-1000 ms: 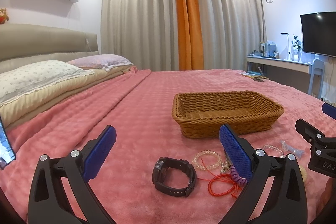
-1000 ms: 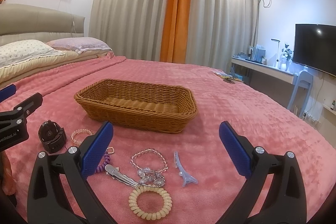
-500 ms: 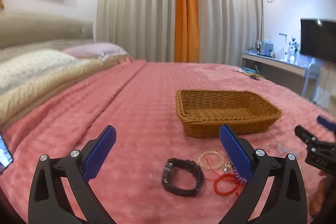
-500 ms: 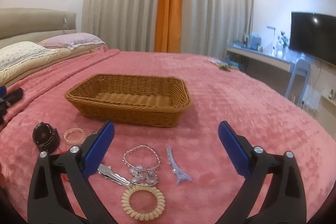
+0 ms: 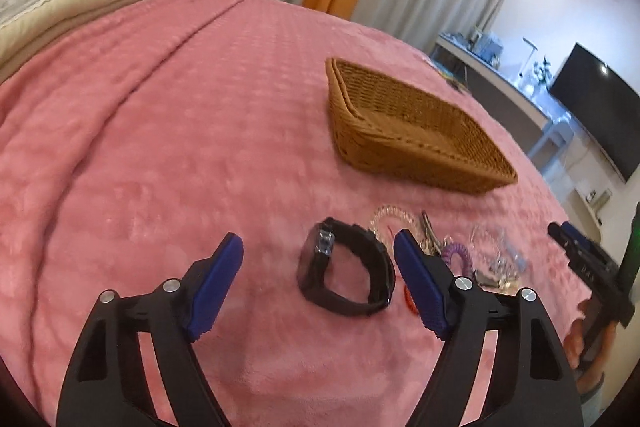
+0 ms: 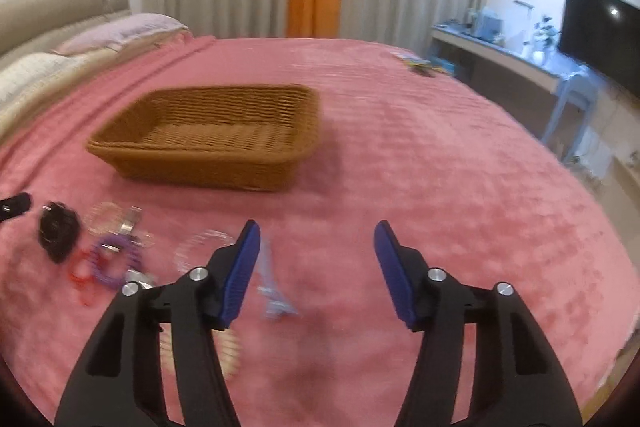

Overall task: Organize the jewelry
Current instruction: 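Grasp the black watch with the left tool while the right tool grasps the blue hair clip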

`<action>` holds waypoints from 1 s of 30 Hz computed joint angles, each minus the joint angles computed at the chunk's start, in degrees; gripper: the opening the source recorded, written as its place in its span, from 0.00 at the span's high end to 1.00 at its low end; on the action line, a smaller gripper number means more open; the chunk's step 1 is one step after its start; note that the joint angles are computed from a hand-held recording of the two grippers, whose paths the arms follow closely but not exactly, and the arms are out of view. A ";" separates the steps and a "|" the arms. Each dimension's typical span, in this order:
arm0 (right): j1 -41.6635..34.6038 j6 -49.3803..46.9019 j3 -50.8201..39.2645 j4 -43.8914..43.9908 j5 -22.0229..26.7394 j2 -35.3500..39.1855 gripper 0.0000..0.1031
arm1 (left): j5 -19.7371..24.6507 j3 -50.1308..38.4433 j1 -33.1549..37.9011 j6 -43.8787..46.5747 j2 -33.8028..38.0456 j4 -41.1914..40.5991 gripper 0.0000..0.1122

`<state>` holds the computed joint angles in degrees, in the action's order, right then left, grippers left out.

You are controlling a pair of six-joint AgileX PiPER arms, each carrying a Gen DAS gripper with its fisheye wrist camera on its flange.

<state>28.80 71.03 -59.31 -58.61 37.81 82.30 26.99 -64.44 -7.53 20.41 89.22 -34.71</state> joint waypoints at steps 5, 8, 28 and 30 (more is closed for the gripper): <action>-6.89 -14.30 0.97 15.87 -7.85 -0.07 0.55 | 0.52 -1.39 -2.52 -3.99 0.86 6.76 0.43; -7.36 -19.77 0.35 20.75 -8.86 1.43 0.55 | -0.61 -1.51 -3.63 -7.69 1.33 10.98 0.49; -2.37 -23.59 -4.68 19.47 -4.08 9.14 0.84 | 0.33 -3.19 -4.27 -12.74 5.48 15.59 0.83; -2.44 -23.95 -4.48 19.60 -4.52 9.05 0.89 | -0.49 -3.06 -4.83 -15.17 5.56 18.08 0.86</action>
